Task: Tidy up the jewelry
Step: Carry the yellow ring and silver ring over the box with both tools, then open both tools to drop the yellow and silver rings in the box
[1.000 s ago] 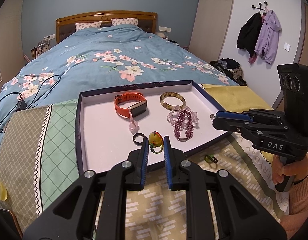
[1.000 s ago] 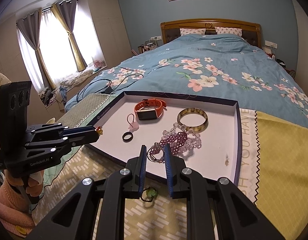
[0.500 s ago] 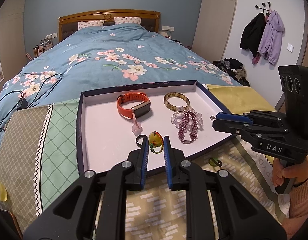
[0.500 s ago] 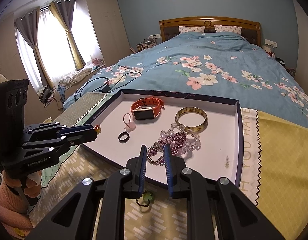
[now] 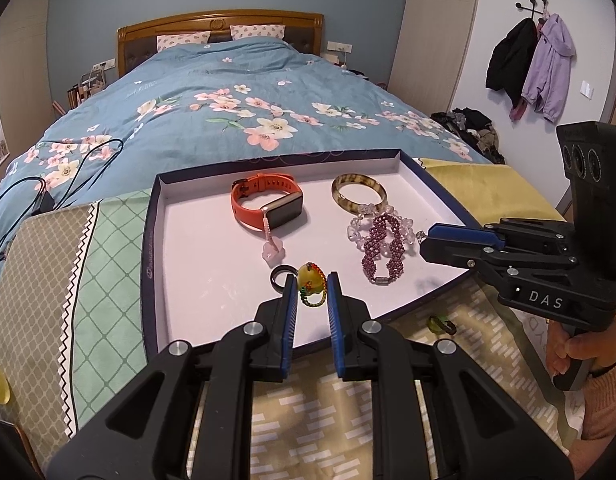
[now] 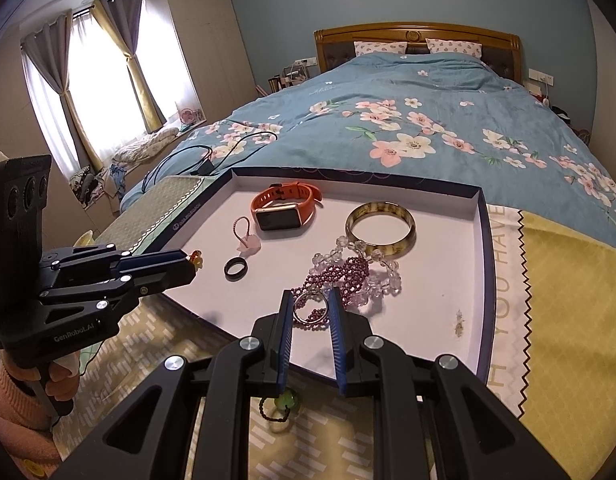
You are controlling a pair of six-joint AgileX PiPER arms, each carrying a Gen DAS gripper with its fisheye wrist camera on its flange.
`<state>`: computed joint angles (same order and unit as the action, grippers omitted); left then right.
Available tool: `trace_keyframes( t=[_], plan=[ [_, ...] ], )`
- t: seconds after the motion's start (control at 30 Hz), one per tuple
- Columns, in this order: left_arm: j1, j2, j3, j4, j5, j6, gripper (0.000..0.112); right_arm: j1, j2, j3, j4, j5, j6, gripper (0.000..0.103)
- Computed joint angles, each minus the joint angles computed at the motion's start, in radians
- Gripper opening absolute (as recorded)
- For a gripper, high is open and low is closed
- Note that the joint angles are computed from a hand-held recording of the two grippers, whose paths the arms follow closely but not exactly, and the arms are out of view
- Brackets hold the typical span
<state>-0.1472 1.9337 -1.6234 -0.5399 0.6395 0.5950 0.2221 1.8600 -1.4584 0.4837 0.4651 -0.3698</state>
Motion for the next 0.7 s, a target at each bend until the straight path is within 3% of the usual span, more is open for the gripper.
trace_keyframes(
  t=[0.7],
  plan=[
    [-0.012,0.097,-0.104,0.060,0.038,-0.088,0.015,-0.005,0.055,-0.049,-0.037,0.026,0.061,0.016]
  ],
)
